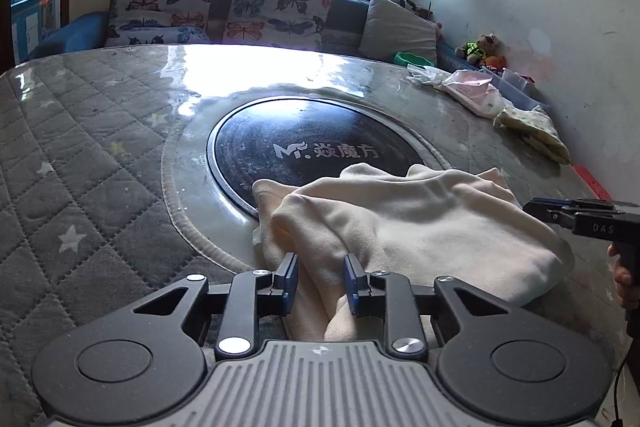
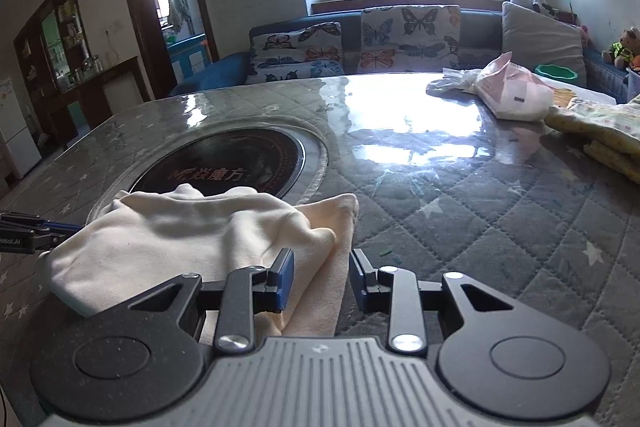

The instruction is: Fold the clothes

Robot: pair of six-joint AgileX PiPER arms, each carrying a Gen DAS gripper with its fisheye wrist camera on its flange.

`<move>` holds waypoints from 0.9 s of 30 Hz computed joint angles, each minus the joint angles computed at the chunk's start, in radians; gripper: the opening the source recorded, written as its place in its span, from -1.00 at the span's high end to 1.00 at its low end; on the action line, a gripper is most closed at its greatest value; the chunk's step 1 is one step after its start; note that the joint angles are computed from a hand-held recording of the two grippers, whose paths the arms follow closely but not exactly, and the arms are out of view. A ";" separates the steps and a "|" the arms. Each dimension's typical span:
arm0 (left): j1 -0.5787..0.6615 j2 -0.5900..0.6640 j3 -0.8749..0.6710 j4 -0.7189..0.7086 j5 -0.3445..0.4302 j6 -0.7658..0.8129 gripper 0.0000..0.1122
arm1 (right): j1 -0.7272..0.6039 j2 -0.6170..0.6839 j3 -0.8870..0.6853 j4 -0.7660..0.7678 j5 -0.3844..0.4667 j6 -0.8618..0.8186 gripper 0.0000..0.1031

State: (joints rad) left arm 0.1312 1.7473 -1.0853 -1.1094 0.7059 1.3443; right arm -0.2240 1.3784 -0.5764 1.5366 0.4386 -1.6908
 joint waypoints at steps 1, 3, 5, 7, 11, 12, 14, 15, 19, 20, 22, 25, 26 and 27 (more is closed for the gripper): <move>0.005 0.015 -0.018 0.009 0.023 -0.006 0.53 | 0.000 0.005 -0.001 -0.001 0.002 0.001 0.41; 0.017 0.048 -0.057 0.027 0.071 -0.022 0.53 | -0.006 0.017 -0.006 -0.007 0.014 0.012 0.41; 0.034 0.081 -0.096 0.031 0.120 -0.044 0.54 | -0.013 0.024 -0.009 -0.010 0.027 0.017 0.41; 0.038 0.087 -0.109 0.032 0.124 -0.059 0.81 | -0.018 0.027 -0.010 -0.014 0.036 0.019 0.41; 0.014 0.007 -0.027 -0.031 -0.005 0.027 0.91 | -0.027 0.030 -0.013 -0.025 0.045 0.033 0.41; 0.008 -0.019 0.005 -0.069 -0.043 0.084 0.91 | -0.032 0.032 -0.014 -0.027 0.050 0.037 0.41; -0.034 -0.075 0.077 -0.145 -0.167 0.220 0.91 | -0.040 0.037 -0.017 -0.032 0.060 0.045 0.41; -0.053 -0.095 0.108 -0.187 -0.215 0.286 0.91 | -0.041 0.036 -0.016 -0.026 0.061 0.041 0.41; -0.124 -0.135 0.187 -0.351 -0.357 0.512 0.91 | -0.034 0.026 -0.004 0.037 0.055 -0.012 0.44; -0.134 -0.132 0.192 -0.367 -0.378 0.532 0.91 | -0.030 0.021 -0.001 0.050 0.055 -0.024 0.44; -0.155 -0.124 0.198 -0.386 -0.417 0.555 0.91 | -0.021 0.023 -0.006 0.041 0.063 -0.019 0.46; -0.151 -0.117 0.191 -0.345 -0.410 0.497 0.91 | 0.015 0.045 -0.020 0.028 0.031 0.006 0.57; -0.145 -0.118 0.188 -0.334 -0.399 0.484 0.90 | 0.019 0.054 -0.022 0.033 0.028 0.009 0.60; -0.139 -0.119 0.185 -0.323 -0.388 0.473 0.90 | 0.012 0.066 -0.024 0.046 0.039 0.011 0.64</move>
State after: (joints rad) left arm -0.0079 1.6285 -0.9005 -1.4325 0.3174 1.8169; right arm -0.2122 1.4445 -0.6002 1.5824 0.4780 -1.6796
